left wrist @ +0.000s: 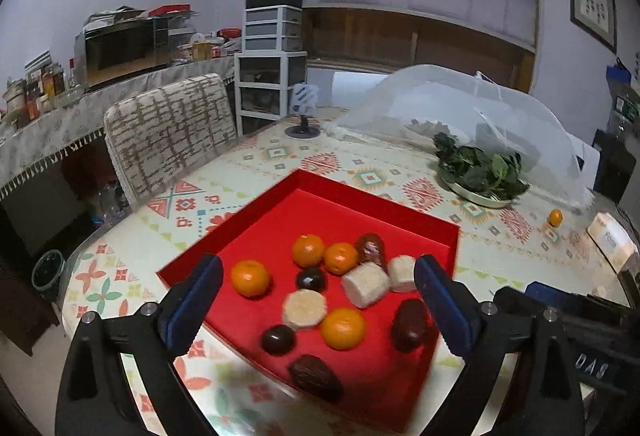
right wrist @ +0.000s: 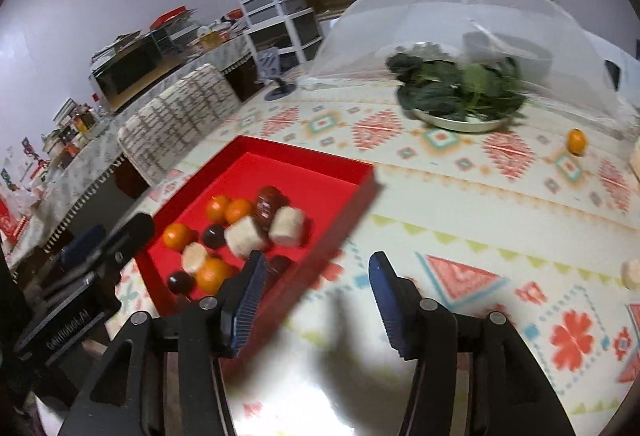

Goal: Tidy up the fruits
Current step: 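Open both tools to drop the dark brown dates into the red tray, then grasp the loose orange with the right tool while the left tool grasps the yam piece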

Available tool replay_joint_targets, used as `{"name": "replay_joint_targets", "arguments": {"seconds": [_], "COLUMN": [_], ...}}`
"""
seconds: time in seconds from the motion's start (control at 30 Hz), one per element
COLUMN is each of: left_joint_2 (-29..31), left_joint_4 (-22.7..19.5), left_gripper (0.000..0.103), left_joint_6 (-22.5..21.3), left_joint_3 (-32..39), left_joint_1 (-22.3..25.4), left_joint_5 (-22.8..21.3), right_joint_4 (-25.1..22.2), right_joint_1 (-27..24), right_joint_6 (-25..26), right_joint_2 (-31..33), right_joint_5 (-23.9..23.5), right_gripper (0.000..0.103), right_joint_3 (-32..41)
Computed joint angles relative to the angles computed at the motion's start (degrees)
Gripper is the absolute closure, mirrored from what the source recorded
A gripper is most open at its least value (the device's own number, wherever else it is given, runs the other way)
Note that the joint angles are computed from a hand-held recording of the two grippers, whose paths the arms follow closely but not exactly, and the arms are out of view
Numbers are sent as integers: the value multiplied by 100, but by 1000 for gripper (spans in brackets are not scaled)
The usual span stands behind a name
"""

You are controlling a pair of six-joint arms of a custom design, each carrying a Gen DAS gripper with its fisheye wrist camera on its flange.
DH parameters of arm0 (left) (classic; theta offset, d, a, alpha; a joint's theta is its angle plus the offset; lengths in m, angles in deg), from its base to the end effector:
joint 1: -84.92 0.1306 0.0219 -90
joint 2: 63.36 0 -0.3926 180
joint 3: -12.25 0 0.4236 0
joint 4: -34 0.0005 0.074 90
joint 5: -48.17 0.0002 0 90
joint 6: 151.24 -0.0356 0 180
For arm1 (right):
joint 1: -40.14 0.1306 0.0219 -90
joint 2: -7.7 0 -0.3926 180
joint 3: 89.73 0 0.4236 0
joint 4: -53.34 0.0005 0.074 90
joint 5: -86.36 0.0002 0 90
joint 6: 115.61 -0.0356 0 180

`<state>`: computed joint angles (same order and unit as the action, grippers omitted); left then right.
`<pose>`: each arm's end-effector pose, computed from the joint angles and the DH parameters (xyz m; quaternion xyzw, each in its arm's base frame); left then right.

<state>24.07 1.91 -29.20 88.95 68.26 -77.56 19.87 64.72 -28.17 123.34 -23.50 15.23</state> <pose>0.4808 -0.1227 0.3739 -0.2384 0.8480 0.0991 0.4629 0.6181 0.2955 0.3310 -0.2392 0.8777 0.2444 0.3357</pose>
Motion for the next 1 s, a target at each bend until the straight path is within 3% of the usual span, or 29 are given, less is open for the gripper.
{"name": "replay_joint_targets", "arguments": {"seconds": [0.4, 0.73, 1.0], "left_joint_2": [421, 803, 1076], "left_joint_4": [-594, -767, -617], "left_gripper": [7, 7, 7], "left_joint_6": [195, -5, -241], "left_joint_3": [533, 967, 1273], "left_joint_1": [-446, -693, -795], "left_joint_5": [-141, -143, 431], "right_joint_4": [311, 404, 353], "right_joint_1": [-296, -686, -1187], "right_joint_6": [146, -45, -145], "right_joint_2": [-468, -538, -552], "right_joint_5": [-70, -259, -254], "right_gripper": [43, 43, 43], "right_joint_3": [-798, -976, -974]}}
